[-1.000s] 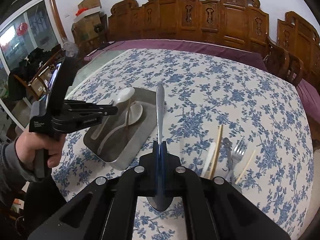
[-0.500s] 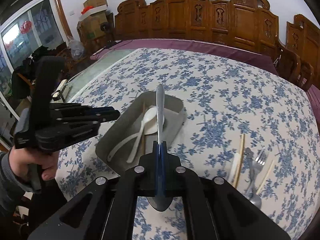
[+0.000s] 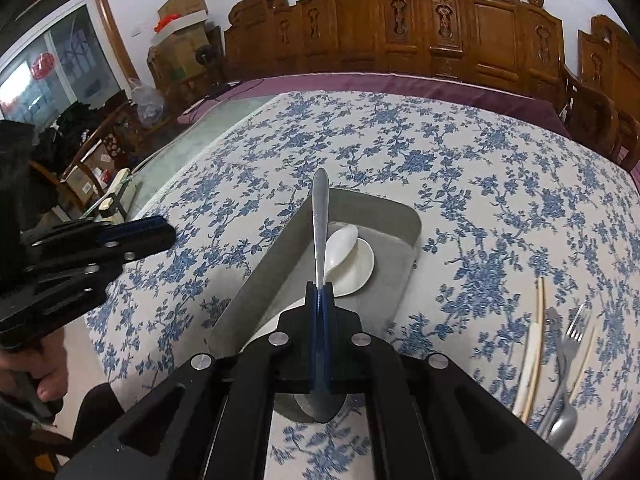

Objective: Organize utensils
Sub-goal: 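Lower the metal spoon into the grey tray and open the right tool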

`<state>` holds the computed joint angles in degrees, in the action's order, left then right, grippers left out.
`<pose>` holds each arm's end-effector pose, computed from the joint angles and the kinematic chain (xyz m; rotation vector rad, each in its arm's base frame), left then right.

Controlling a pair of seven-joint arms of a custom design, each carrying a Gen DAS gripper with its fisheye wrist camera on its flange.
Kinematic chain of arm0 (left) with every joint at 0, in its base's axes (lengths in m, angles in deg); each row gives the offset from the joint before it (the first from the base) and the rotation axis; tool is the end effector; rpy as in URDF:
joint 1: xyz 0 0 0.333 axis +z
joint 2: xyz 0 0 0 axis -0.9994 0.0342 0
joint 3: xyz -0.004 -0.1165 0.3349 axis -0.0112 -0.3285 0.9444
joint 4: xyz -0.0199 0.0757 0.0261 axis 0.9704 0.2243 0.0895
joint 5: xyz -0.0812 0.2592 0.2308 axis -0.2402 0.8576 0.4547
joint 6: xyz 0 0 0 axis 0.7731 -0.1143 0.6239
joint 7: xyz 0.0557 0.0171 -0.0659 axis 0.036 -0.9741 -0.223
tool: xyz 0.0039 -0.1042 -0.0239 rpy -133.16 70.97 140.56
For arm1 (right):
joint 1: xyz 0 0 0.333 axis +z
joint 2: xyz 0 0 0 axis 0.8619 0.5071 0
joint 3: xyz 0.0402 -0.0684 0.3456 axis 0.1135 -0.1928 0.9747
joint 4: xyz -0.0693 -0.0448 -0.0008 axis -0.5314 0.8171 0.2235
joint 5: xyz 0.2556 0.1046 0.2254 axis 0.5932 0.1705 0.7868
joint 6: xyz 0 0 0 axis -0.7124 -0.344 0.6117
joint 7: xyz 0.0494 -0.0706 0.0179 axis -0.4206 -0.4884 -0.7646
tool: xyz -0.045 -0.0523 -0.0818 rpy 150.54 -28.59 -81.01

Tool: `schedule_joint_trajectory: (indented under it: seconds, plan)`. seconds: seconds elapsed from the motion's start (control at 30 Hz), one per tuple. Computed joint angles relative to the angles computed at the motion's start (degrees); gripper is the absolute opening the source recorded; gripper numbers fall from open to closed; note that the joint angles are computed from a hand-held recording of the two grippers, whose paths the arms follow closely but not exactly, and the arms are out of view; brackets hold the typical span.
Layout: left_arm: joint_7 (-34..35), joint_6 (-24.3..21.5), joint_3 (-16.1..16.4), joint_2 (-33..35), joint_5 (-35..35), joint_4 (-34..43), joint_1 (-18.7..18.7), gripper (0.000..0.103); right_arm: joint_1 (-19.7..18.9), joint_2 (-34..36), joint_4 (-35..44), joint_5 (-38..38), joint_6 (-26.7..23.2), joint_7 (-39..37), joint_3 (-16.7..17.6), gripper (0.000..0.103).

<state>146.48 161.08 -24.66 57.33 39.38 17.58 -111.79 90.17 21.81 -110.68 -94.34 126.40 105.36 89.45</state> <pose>0.6768 -0.3785 0.5486 -1.3171 2.3600 -0.9142 0.6422 0.4066 0.5153 -1.7287 1.7700 -0.3939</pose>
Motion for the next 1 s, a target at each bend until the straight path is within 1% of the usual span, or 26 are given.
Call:
schedule_joint_trajectory:
  seconds: [0.2, 0.47, 0.63, 0.83, 0.9, 1.0]
  plan:
    - [0.3, 1.3, 0.0, -1.1, -0.3, -2.1, 0.7, 0.013, 0.5, 4.2, 6.0, 0.9, -2.5, 0.8, -0.4, 0.004]
    - [0.6, 2.1, -0.1, -2.0, -0.7, -3.9, 1.1, 0.013, 0.8, 8.1, 10.9, 3.0, -4.4, 1.4, -0.3, 0.004]
    - [0.6, 2.1, 0.0, -2.0, -0.7, -4.0, 1.2, 0.013, 1.1, 9.7, 12.7, 3.8, -4.5, 1.0, -0.1, 0.004]
    - [0.7, 2.2, -0.1, -2.2, -0.6, -4.2, 1.2, 0.013, 0.9, 10.4, 13.0, 4.8, -3.0, 1.4, -0.1, 0.004]
    - [0.7, 2.2, -0.1, -2.2, -0.7, -4.3, 1.3, 0.013, 0.8, 10.7, 13.6, 5.1, -3.3, 1.3, -0.1, 0.007]
    - [0.7, 2.3, -0.1, -2.3, -0.7, -4.5, 1.2, 0.013, 0.9, 10.3, 12.9, 5.0, -2.7, 1.4, -0.3, 0.007]
